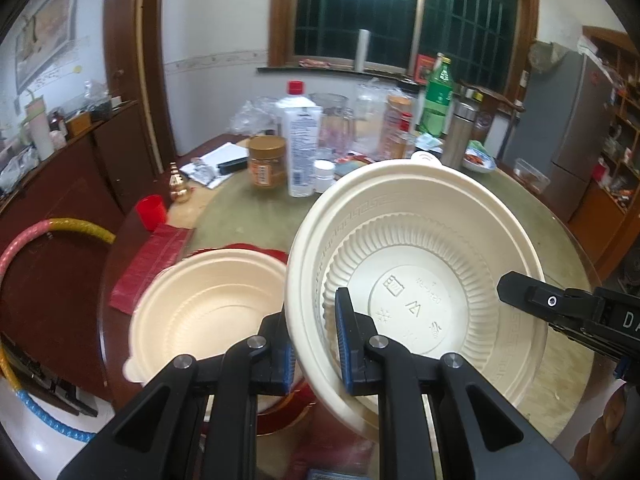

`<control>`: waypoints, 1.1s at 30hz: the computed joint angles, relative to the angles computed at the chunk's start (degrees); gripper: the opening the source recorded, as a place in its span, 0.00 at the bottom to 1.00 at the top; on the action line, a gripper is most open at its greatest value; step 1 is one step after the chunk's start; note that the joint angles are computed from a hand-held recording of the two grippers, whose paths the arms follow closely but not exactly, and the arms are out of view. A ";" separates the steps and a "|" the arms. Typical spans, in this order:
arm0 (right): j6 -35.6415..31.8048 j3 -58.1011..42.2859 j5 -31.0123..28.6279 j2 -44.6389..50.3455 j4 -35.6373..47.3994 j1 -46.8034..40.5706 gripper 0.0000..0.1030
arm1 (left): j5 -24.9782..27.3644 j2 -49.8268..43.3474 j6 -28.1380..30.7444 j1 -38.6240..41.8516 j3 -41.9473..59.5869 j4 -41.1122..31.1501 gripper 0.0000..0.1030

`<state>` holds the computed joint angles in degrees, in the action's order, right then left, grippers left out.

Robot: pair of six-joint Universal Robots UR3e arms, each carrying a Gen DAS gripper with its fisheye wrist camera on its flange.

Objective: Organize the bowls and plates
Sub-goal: 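Hold the beige bowl with both tools above the stacked bowls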

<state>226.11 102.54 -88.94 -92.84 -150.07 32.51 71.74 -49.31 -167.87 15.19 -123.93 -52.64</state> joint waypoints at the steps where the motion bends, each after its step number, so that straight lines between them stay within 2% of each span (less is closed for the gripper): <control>1: -0.27 -0.81 0.24 0.75 -0.01 0.21 0.09 | -0.34 0.88 0.42 1.04 -0.23 -0.72 0.15; 12: -5.00 -14.57 6.90 13.28 0.51 1.91 0.09 | -2.57 8.24 5.19 15.13 0.60 -8.97 0.15; 20: -7.15 -26.80 8.24 22.48 4.70 4.39 0.09 | -6.36 10.69 10.96 25.78 0.99 -15.26 0.15; 33: -7.31 -31.88 7.91 25.84 6.95 5.54 0.09 | -7.29 10.72 12.41 27.88 1.66 -16.92 0.15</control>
